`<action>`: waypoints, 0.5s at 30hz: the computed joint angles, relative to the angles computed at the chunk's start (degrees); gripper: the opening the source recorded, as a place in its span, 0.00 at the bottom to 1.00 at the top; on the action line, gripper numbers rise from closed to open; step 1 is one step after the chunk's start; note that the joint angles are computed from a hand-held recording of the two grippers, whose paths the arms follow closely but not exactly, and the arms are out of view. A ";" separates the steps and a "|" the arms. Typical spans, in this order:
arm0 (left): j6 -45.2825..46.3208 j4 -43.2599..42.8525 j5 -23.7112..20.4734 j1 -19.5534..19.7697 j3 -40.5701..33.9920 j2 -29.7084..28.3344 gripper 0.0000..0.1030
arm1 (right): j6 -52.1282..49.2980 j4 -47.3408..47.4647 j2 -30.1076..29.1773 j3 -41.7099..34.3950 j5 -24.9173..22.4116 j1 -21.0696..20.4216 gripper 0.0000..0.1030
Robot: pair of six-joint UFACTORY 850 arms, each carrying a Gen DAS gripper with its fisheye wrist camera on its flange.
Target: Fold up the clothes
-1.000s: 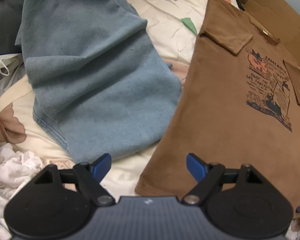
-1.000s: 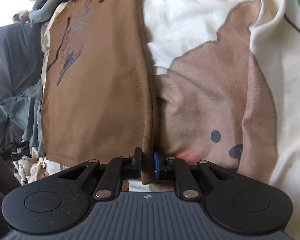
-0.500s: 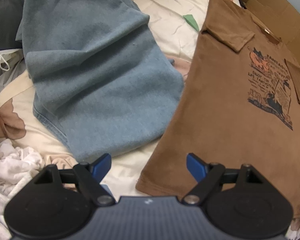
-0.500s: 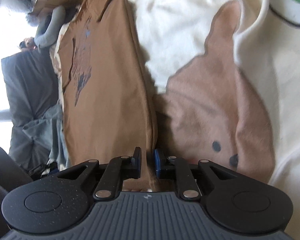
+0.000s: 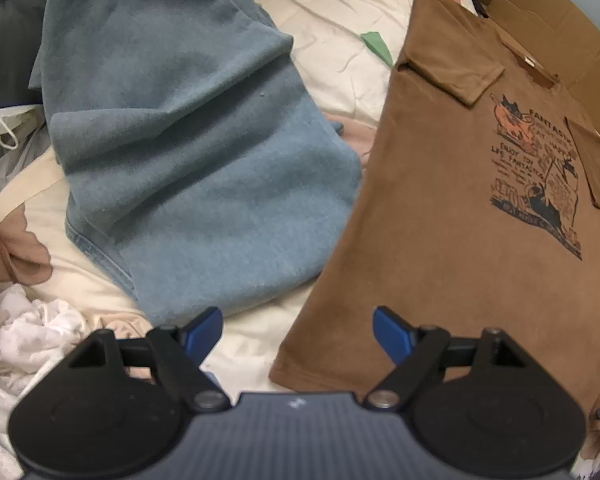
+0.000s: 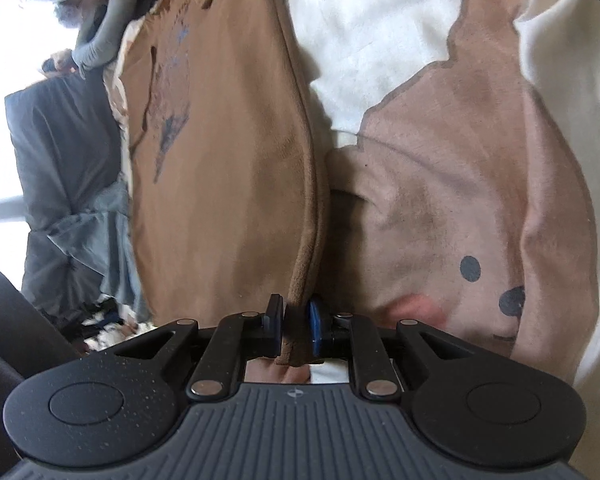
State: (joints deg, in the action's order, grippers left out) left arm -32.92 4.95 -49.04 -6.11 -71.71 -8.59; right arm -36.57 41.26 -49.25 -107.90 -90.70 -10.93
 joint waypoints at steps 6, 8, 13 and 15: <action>0.78 -0.52 0.25 0.44 0.06 0.03 0.82 | -1.11 -2.16 0.28 -0.83 0.27 0.20 0.11; 1.06 -0.75 0.43 0.45 0.23 -0.01 0.82 | -1.87 -4.28 0.40 -1.54 0.75 0.16 0.09; 2.26 -1.85 1.16 0.45 0.87 -0.05 0.82 | -2.95 -7.19 0.81 -2.74 2.62 -0.41 0.07; 2.47 -2.30 1.58 0.48 1.28 0.09 0.82 | -3.78 -8.51 1.53 -2.52 3.56 -0.16 0.06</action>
State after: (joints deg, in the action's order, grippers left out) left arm -30.45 2.65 -47.46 -5.63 -70.43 -8.51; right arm -40.34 32.75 -47.72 -110.42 -87.14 -11.10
